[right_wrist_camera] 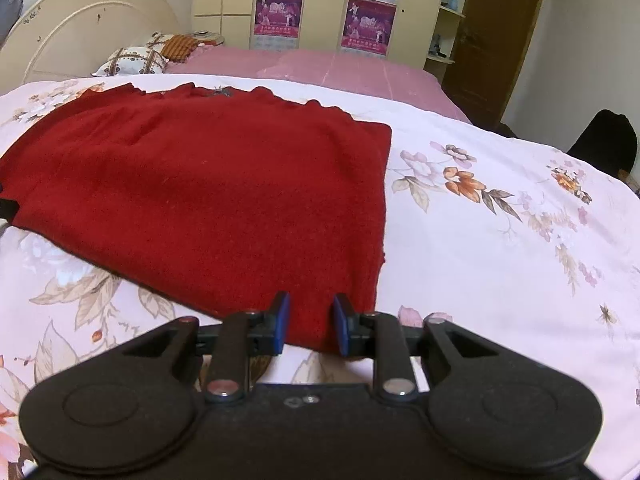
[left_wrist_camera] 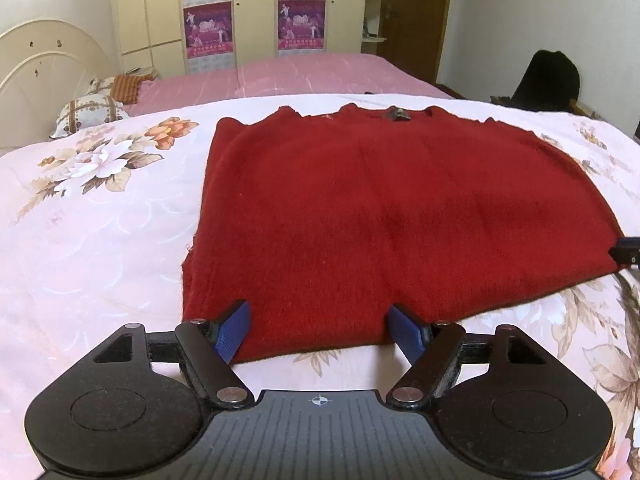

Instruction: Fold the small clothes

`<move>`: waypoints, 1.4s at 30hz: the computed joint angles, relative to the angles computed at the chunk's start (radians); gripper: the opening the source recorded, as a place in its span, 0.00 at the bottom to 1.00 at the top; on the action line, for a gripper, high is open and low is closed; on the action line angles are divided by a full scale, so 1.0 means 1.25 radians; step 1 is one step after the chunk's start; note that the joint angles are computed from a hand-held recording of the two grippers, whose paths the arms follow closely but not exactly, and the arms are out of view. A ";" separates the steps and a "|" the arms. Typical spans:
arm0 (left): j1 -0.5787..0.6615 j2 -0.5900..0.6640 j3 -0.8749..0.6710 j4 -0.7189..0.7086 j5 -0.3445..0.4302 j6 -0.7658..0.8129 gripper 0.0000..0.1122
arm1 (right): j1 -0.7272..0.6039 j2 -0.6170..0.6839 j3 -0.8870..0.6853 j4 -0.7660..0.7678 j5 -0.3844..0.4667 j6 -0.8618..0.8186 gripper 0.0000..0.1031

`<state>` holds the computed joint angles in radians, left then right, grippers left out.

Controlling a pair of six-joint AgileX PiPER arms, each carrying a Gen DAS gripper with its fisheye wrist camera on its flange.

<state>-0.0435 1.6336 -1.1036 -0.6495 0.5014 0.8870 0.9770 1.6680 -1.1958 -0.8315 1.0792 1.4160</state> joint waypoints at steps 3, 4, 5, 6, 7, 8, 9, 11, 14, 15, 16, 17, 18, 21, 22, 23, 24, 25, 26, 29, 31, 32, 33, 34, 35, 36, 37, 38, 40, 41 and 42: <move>-0.010 -0.005 -0.006 0.053 0.004 -0.047 0.67 | 0.000 0.012 -0.019 0.008 0.018 -0.017 0.24; -0.015 -0.007 -0.008 0.076 0.006 -0.067 0.67 | 0.000 0.016 -0.026 0.012 0.023 -0.023 0.24; -0.017 -0.011 -0.009 0.091 0.008 -0.079 0.67 | -0.002 0.018 -0.033 0.019 0.029 -0.030 0.24; -0.020 -0.016 -0.010 0.113 0.011 -0.099 0.67 | -0.003 0.021 -0.045 0.028 0.038 -0.041 0.25; -0.020 -0.025 -0.007 0.123 0.014 -0.110 0.67 | -0.003 0.021 -0.055 0.036 0.050 -0.049 0.27; -0.017 -0.036 -0.001 0.118 0.015 -0.107 0.67 | 0.001 0.020 -0.067 0.042 0.063 -0.054 0.31; -0.013 -0.045 0.006 0.116 0.016 -0.108 0.67 | 0.006 0.013 -0.066 0.042 0.068 -0.053 0.35; -0.004 -0.060 0.019 0.110 0.019 -0.110 0.67 | 0.030 0.002 -0.057 0.015 0.080 -0.026 0.65; 0.004 -0.077 0.043 0.121 0.016 -0.121 0.68 | 0.049 -0.012 -0.049 0.005 0.082 -0.009 0.63; 0.005 -0.080 0.047 0.132 0.015 -0.132 0.68 | 0.054 -0.015 -0.046 0.001 0.080 -0.002 0.63; 0.007 -0.083 0.055 0.137 0.014 -0.138 0.71 | 0.057 -0.017 -0.044 -0.004 0.080 0.001 0.63; 0.010 -0.085 0.058 0.140 0.014 -0.141 0.79 | 0.059 -0.016 -0.044 -0.006 0.081 0.003 0.62; 0.013 -0.089 0.067 0.137 0.011 -0.140 0.83 | 0.058 -0.017 -0.043 -0.005 0.078 0.005 0.62; 0.045 -0.104 0.082 0.064 0.034 -0.085 0.83 | 0.056 -0.019 -0.040 -0.002 0.065 0.012 0.59; 0.063 -0.105 0.083 0.022 0.054 -0.062 0.83 | 0.057 -0.020 -0.038 -0.004 0.062 0.016 0.53; 0.092 -0.105 0.085 -0.051 0.083 -0.022 0.83 | 0.058 -0.021 -0.038 -0.003 0.060 0.019 0.51; 0.121 -0.099 0.083 -0.116 0.117 0.002 0.83 | 0.059 -0.022 -0.037 -0.004 0.057 0.024 0.50; 0.150 -0.087 0.078 -0.170 0.154 0.010 0.83 | 0.061 -0.024 -0.034 -0.009 0.053 0.030 0.50; 0.185 -0.068 0.073 -0.234 0.200 0.009 0.83 | 0.064 -0.023 -0.034 -0.012 0.052 0.035 0.49; 0.245 -0.019 0.078 -0.365 0.265 -0.012 0.77 | 0.064 -0.025 -0.037 -0.016 0.038 0.036 0.45; 0.270 0.006 0.097 -0.451 0.276 -0.004 0.76 | 0.064 -0.028 -0.039 -0.023 0.027 0.042 0.42; 0.276 0.016 0.104 -0.487 0.278 0.005 0.77 | 0.064 -0.030 -0.040 -0.026 0.022 0.046 0.40; 0.280 0.027 0.108 -0.518 0.279 0.012 0.77 | 0.062 -0.032 -0.042 -0.028 0.015 0.049 0.40; 0.280 0.036 0.108 -0.539 0.277 0.015 0.77 | 0.059 -0.037 -0.040 -0.033 0.003 0.055 0.40; 0.279 0.046 0.108 -0.562 0.275 0.020 0.77 | 0.057 -0.040 -0.040 -0.039 -0.006 0.063 0.40; 0.276 0.058 0.101 -0.579 0.272 0.023 0.77 | 0.052 -0.042 -0.041 -0.043 -0.018 0.072 0.40; 0.269 0.067 0.097 -0.590 0.264 0.027 0.77 | 0.042 -0.042 -0.042 -0.044 -0.032 0.077 0.37; 0.262 0.078 0.089 -0.603 0.256 0.032 0.77 | 0.030 -0.043 -0.042 -0.045 -0.055 0.083 0.23; 0.250 0.101 0.066 -0.621 0.242 0.036 0.77 | 0.006 -0.032 -0.051 -0.048 -0.100 0.093 0.08; 0.239 0.115 0.051 -0.635 0.230 0.042 0.77 | -0.003 -0.025 -0.057 -0.055 -0.117 0.098 0.08; 0.233 0.126 0.038 -0.641 0.222 0.044 0.77 | -0.012 -0.014 -0.066 -0.062 -0.137 0.101 0.08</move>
<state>0.2476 1.7912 -1.0564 -1.4506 0.7789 0.9423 0.9623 1.6505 -1.2787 -0.9093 0.9074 1.5417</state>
